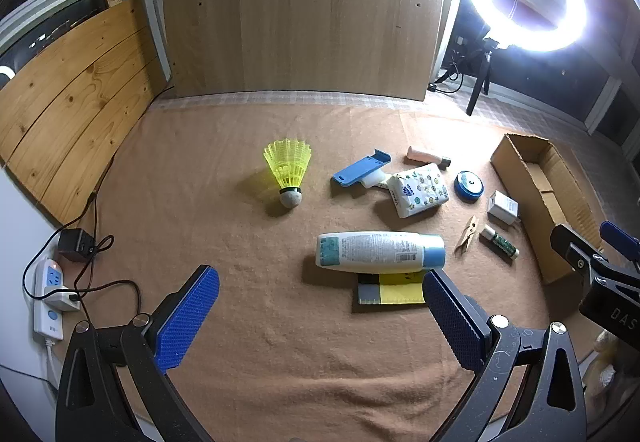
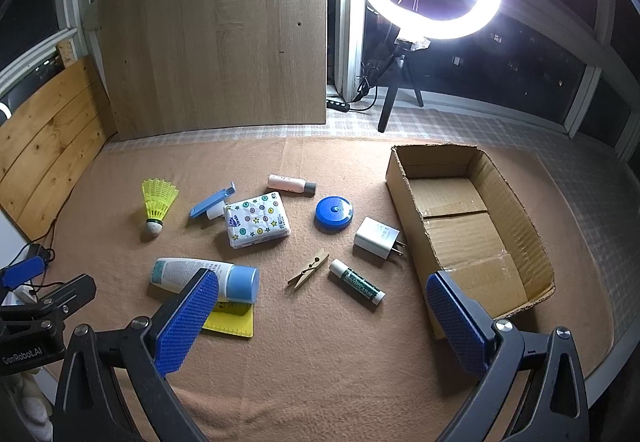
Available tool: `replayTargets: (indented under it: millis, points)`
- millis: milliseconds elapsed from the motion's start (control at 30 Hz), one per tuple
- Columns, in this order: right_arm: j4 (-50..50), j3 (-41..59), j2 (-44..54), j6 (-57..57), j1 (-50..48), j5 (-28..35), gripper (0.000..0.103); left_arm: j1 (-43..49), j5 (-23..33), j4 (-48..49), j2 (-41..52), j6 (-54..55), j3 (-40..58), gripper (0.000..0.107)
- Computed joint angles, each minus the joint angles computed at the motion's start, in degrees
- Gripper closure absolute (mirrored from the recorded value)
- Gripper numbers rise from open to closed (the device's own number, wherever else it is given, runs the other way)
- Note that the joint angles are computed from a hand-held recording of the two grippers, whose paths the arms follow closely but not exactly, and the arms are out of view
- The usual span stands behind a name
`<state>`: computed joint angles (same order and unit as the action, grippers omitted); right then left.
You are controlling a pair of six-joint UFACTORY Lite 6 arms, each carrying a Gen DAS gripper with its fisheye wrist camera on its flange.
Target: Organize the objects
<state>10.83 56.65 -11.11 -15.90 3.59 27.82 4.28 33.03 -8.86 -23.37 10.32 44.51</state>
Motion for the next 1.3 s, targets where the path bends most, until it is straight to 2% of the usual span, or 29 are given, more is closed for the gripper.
replayTargets:
  millis: [1300]
  points:
    - [2.2,-0.5,-1.0,-3.4,-0.8,0.7,0.000,-1.3,0.8,1.2,-1.2,-2.0,0.3,0.004]
